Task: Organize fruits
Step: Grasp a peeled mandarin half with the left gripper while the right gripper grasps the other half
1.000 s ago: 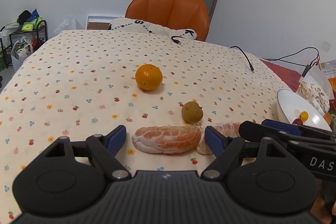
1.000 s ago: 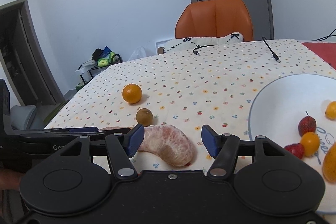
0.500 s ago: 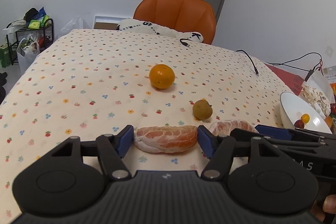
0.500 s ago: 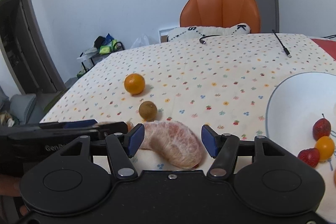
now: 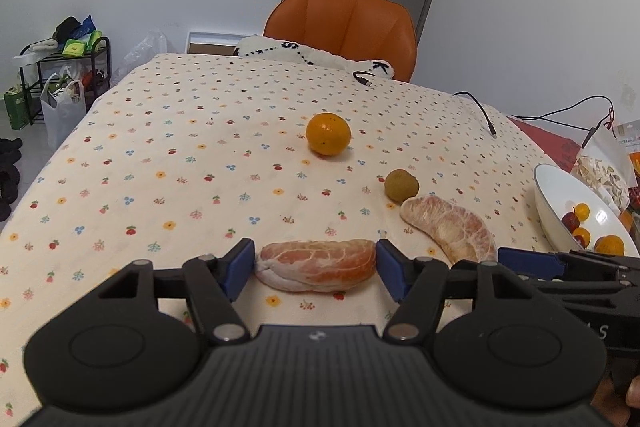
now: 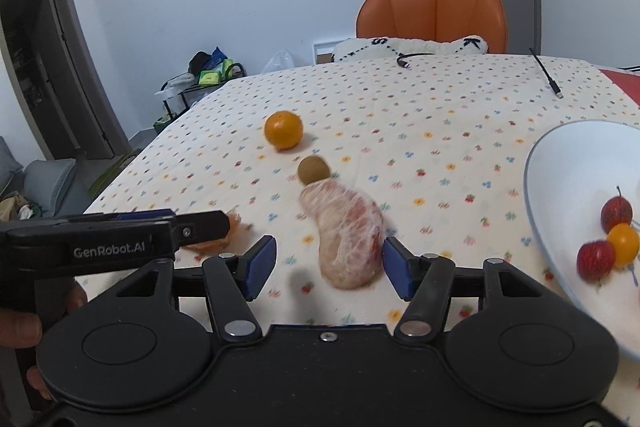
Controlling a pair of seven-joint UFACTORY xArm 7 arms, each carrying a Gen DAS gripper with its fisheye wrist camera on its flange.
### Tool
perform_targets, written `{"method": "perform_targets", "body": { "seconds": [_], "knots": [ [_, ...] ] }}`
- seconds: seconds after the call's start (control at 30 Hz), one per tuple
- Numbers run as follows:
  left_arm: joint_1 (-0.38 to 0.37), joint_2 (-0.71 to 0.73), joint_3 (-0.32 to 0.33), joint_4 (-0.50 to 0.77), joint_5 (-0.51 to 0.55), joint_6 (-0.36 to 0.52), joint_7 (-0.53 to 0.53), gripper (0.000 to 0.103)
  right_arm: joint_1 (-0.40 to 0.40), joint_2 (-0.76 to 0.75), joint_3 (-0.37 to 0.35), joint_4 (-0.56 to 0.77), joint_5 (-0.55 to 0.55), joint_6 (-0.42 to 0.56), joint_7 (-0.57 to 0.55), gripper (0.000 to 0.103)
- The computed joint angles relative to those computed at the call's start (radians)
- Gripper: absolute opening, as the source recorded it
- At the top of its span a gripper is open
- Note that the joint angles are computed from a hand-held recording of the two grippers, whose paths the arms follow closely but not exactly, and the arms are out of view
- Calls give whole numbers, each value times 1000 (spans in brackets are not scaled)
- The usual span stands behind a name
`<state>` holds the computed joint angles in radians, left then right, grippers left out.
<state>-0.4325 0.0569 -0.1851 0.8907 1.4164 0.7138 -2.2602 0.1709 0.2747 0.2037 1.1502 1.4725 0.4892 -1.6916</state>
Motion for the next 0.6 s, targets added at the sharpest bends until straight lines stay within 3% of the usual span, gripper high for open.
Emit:
{"method": "perform_targets", "body": {
  "seconds": [0.47,0.6],
  "knots": [
    [-47,71,4,69,-61,95,152,71,27,48,20,51,51,-110,-77,57],
    [-54,75,13,76,-72,98,177,71,29,61,23,68,47,-118,-84,52]
  ]
}}
